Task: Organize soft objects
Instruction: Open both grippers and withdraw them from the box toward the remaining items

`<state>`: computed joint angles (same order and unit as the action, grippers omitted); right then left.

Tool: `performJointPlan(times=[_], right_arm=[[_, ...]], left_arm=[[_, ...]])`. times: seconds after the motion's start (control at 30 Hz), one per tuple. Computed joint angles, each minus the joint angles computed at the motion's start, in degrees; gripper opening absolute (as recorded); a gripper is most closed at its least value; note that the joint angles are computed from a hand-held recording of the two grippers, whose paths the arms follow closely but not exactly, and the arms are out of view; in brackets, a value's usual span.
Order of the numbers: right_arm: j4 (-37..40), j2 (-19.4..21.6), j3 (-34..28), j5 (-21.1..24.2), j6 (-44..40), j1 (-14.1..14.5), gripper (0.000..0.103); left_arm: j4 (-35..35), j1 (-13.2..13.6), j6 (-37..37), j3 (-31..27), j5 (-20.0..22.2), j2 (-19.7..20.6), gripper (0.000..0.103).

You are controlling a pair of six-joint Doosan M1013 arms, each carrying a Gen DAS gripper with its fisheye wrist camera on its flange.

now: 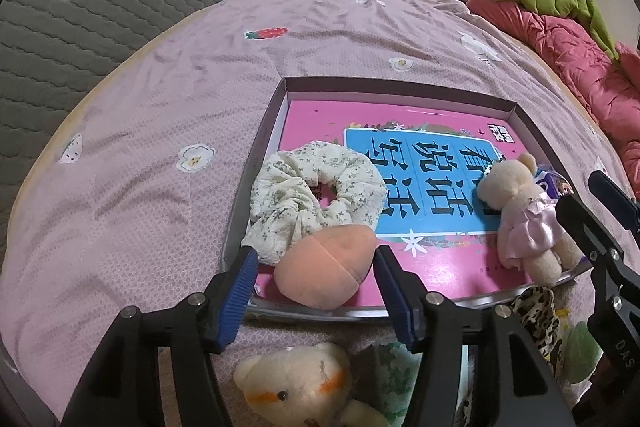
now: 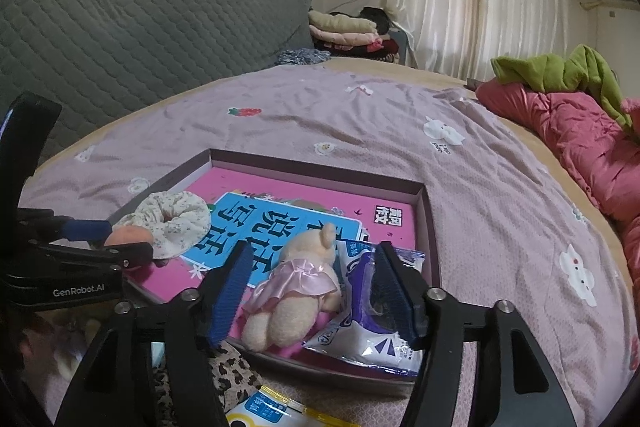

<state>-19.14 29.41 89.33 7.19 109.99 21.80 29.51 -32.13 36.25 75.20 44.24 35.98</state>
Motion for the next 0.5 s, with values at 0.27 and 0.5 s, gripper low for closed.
performJointPlan(times=[0.27, 0.5], right_arm=[[-2.0, -0.1, 0.2, 0.0, 2.2, 0.0, 0.067], [-2.5, -0.4, 0.6, 0.1, 2.3, 0.0, 0.067]], left_arm=[[-0.5, 0.2, -0.3, 0.9, -1.4, -0.8, 0.06], [0.4, 0.1, -0.9, 1.5, -1.7, -1.4, 0.061]])
